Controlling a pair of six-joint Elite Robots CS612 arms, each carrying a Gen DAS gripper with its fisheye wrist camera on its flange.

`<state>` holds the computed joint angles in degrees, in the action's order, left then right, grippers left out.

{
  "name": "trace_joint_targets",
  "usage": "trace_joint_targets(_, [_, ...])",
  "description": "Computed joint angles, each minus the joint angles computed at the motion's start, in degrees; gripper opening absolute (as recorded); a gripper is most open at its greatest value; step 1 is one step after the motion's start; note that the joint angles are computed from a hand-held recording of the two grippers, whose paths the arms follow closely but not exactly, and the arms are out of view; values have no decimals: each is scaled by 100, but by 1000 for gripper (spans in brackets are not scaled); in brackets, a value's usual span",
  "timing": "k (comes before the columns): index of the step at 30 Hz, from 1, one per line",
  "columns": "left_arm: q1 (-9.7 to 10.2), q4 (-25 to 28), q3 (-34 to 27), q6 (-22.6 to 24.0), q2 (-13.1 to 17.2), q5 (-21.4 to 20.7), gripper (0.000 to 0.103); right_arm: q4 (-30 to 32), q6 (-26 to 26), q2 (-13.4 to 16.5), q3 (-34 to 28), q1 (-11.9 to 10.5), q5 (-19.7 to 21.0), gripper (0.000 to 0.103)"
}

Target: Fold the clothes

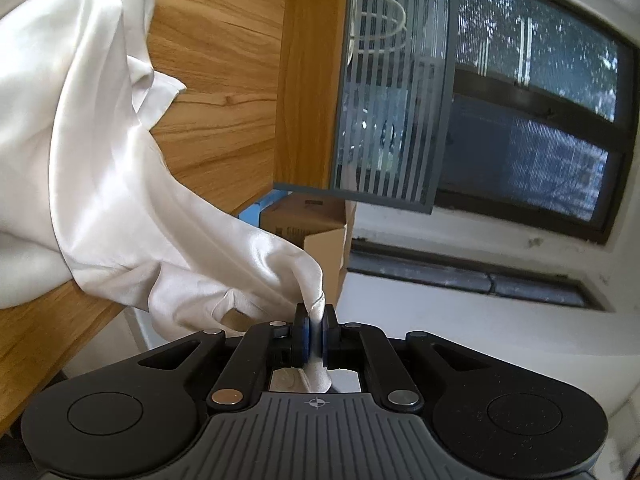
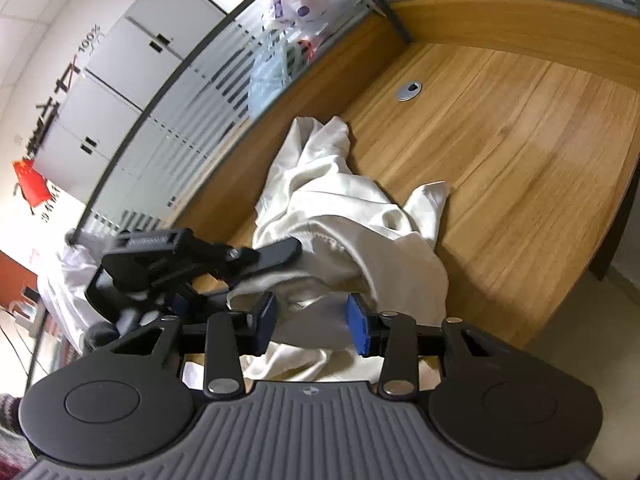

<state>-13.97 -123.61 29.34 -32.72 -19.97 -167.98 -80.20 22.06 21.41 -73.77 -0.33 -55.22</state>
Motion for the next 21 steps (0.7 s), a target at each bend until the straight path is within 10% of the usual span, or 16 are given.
trace_joint_targets(17, [-21,-383,295,-327,-146,197,6,550,-1872,-356,304,479,-2161,33])
trace_joint_targets(21, [-14,-1009,402,-1007,-145,384,6,505,-2496,-348,327,612,-2693,32])
